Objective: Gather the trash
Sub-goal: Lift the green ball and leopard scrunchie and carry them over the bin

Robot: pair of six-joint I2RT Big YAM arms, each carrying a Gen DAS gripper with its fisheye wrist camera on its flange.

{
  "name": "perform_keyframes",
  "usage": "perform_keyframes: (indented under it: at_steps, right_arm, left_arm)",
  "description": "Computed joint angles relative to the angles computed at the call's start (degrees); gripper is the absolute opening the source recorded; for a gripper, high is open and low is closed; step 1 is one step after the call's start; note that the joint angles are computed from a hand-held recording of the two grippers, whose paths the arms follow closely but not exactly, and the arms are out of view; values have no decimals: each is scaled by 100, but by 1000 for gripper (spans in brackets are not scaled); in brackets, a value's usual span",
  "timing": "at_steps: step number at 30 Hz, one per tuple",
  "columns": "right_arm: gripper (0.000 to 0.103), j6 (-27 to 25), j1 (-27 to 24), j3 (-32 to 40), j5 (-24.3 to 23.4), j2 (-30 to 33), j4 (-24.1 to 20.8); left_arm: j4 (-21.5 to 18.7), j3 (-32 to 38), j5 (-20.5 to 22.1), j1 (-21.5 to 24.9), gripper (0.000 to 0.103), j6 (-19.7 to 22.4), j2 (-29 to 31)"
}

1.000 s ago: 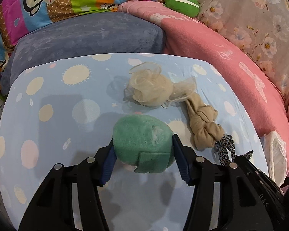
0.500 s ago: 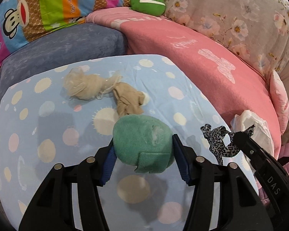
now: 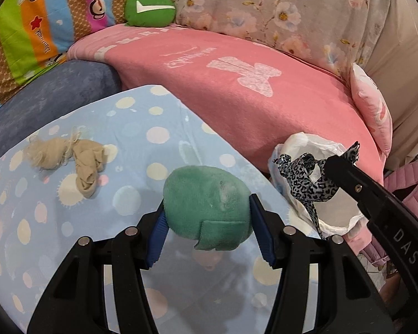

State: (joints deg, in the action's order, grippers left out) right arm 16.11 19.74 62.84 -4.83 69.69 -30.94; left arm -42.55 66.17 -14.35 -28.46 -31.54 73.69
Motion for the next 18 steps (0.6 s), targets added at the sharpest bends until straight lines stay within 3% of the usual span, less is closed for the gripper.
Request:
perform_keyframes:
  at_steps: [13, 18]
  right_arm:
    - [4, -400, -1224, -81, -341, -187, -22]
    - [4, -568, -1601, -46, -474, -120, -6]
  left_arm:
    - [-122, 1093, -167, -789, 53, 290, 1037]
    - [-162, 1582, -2, -957, 53, 385, 1479]
